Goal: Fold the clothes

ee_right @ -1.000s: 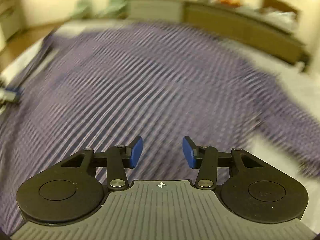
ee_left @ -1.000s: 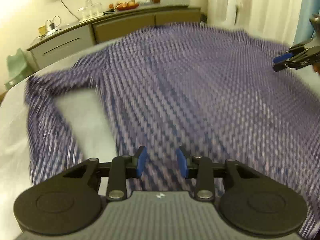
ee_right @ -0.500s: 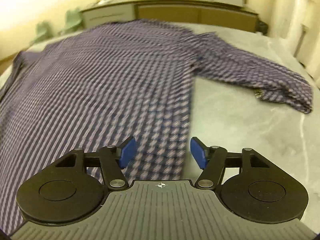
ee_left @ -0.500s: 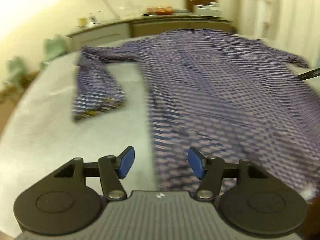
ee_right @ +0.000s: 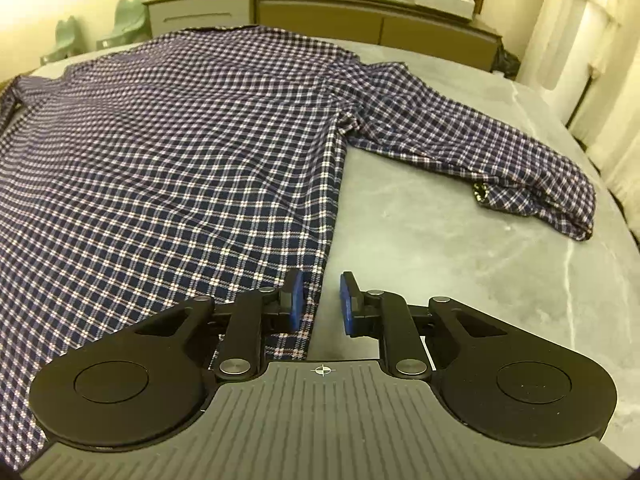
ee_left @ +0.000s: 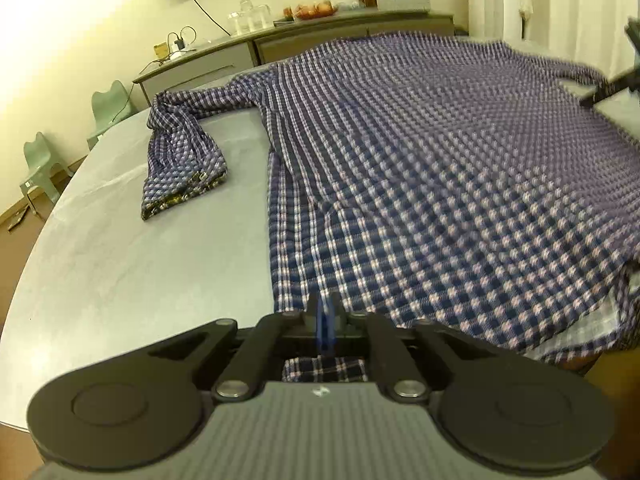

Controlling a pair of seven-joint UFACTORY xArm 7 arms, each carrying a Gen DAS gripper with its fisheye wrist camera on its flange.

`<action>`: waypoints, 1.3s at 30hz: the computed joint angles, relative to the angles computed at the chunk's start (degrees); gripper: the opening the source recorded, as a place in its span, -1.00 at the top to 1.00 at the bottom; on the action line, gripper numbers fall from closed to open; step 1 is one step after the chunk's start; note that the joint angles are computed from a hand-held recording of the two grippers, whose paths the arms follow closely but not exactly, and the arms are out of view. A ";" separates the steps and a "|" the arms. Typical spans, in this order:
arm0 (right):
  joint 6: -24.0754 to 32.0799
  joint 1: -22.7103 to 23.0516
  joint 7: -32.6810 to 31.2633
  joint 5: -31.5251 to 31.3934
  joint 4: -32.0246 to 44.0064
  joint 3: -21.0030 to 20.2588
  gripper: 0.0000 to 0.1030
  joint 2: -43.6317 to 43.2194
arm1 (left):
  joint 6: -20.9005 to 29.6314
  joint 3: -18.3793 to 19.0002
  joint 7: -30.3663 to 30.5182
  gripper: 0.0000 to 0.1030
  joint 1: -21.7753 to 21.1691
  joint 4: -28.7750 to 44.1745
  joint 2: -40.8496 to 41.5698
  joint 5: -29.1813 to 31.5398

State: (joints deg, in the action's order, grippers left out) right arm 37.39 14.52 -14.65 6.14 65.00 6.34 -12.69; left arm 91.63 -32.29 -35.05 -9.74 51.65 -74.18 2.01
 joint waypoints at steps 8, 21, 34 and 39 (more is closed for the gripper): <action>-7.22 6.63 -4.18 4.93 -8.01 -2.01 0.04 -9.68 | -13.52 0.59 0.82 0.42 1.60 -0.12 0.66 1.16; 5.74 0.92 -3.34 2.40 -5.01 -0.67 -0.27 -9.33 | -3.92 -0.07 -3.19 0.32 -2.99 1.43 6.74 -0.84; 0.23 9.41 -2.38 3.02 0.56 5.34 -0.60 -13.19 | -16.61 20.93 -7.54 -0.57 14.24 -4.75 7.16 9.03; 3.12 15.02 -0.54 5.43 8.98 9.07 -0.61 -7.31 | -22.04 24.25 -9.23 -0.52 16.83 -10.32 8.92 8.97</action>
